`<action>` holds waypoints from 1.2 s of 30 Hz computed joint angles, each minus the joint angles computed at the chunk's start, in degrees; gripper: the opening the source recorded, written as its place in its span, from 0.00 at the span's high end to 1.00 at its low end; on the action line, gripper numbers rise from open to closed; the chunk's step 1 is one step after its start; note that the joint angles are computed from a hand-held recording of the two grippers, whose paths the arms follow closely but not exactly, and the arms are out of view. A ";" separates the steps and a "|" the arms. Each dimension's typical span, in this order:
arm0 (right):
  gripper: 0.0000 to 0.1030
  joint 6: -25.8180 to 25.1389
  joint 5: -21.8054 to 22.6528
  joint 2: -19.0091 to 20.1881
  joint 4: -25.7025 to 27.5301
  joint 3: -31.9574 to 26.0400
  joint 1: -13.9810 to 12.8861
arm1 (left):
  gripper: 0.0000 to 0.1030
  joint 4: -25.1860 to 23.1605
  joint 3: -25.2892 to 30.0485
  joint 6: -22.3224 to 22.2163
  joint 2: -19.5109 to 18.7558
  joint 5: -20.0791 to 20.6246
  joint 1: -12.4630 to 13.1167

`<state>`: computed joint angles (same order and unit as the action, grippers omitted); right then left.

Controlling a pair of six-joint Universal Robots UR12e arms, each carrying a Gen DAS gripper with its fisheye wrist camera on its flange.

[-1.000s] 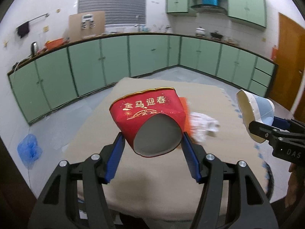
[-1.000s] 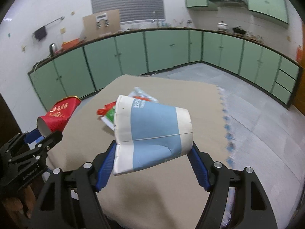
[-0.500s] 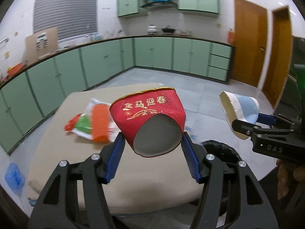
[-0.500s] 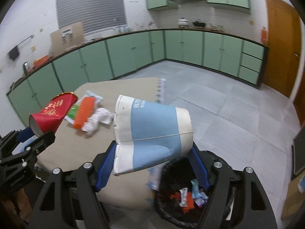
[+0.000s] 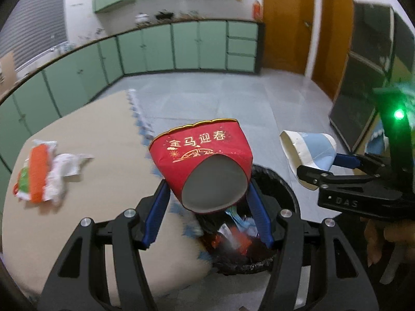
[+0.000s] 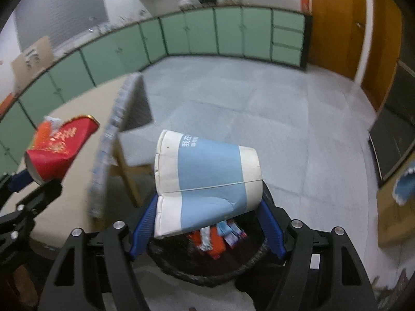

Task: Collect trash
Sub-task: 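Carry both cups over the black bin and open both grippers to drop them, then move both tools back over the table toward the orange net and tissue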

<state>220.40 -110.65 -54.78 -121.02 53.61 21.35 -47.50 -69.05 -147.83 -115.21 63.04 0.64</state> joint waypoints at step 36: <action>0.25 3.30 5.97 -0.53 -4.76 3.62 -3.46 | 0.34 -6.55 4.98 0.77 -4.25 6.13 -0.95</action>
<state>223.70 -104.68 -55.30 -125.78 57.23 17.89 -54.04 -64.07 -147.06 -119.45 69.16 -0.31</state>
